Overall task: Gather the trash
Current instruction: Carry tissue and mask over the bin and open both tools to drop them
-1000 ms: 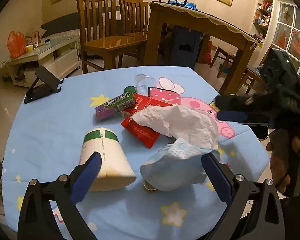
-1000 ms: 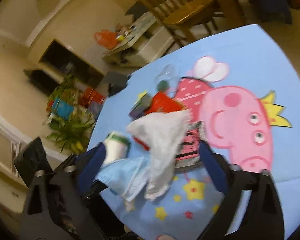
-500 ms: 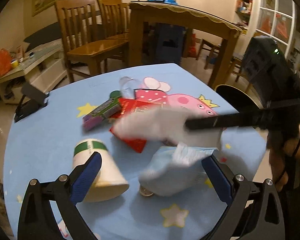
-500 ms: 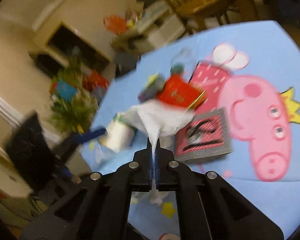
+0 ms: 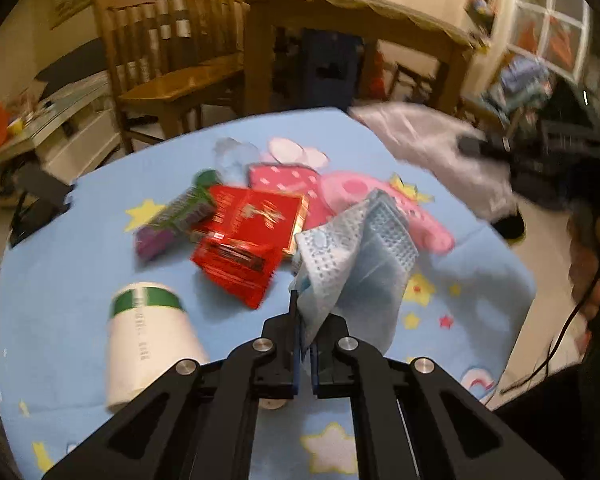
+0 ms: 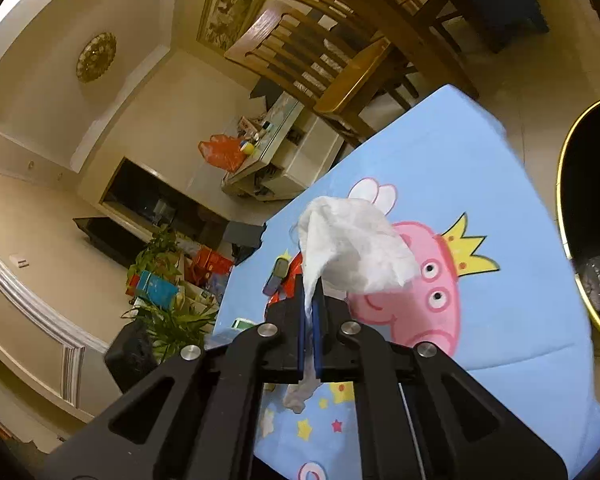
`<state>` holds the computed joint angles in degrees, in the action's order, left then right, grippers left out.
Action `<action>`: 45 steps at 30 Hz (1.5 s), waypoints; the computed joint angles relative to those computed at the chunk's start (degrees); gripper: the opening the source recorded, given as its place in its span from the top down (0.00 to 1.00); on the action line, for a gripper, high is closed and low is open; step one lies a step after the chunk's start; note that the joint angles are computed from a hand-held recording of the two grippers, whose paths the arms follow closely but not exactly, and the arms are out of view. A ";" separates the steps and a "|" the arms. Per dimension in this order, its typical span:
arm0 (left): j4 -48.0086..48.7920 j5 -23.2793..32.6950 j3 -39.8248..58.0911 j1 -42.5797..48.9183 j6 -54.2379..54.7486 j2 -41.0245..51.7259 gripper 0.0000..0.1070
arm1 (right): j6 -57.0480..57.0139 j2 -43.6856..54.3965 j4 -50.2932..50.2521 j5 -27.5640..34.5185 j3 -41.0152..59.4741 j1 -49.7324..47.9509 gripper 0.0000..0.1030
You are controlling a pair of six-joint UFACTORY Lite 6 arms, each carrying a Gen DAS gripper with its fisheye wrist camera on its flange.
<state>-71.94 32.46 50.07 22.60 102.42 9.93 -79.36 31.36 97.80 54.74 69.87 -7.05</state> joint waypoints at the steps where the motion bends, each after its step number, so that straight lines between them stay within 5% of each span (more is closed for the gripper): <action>1: 0.34 0.86 0.32 0.88 -1.45 -0.50 0.97 | -0.14 -0.31 0.27 -0.12 -0.23 -0.16 0.95; 7: 2.95 8.27 1.81 5.80 -8.74 -4.51 0.97 | -1.84 -2.31 2.20 -1.31 -2.15 -2.21 0.95; 14: 1.73 3.37 -1.97 -0.49 -8.57 -9.23 0.97 | -2.09 -3.42 1.55 -4.63 -4.86 -9.24 0.95; 23: -0.21 -4.67 2.84 -18.03 -13.91 -8.92 0.97 | -14.50 -15.45 7.66 -19.29 -11.67 -20.23 0.95; 31: -1.46 -12.32 7.51 -33.33 -18.06 -2.76 0.97 | -11.02 -2.63 3.51 -26.57 -3.16 -21.45 0.94; 32: -0.89 -13.08 8.38 -34.61 -19.19 -1.73 0.97 | -5.94 0.45 -1.20 -26.60 -0.20 -21.77 0.84; 33: 0.13 -13.87 9.93 -36.26 -20.95 0.09 0.97 | -1.14 2.94 -5.54 -27.04 2.09 -21.94 0.60; 34: 1.88 -14.52 11.79 -37.89 -23.46 2.04 0.97 | 1.66 4.86 -7.49 -27.56 3.40 -22.37 0.51; 37: 5.75 -16.36 15.87 -41.55 -28.99 6.27 0.97 | 0.35 5.61 -3.90 -25.84 3.14 -24.19 0.44; 39: 10.55 -17.22 19.95 -43.92 -34.84 9.82 0.97 | -5.37 2.43 2.18 -26.98 -0.22 -24.93 0.20; 41: 17.13 -17.54 23.62 -45.95 -42.28 12.73 0.96 | -12.19 -1.29 8.70 -27.00 -3.97 -26.63 0.09; 45: 32.37 -15.64 33.44 -49.04 -59.11 20.57 0.95 | -17.84 -6.50 16.30 -24.75 -9.49 -31.29 0.07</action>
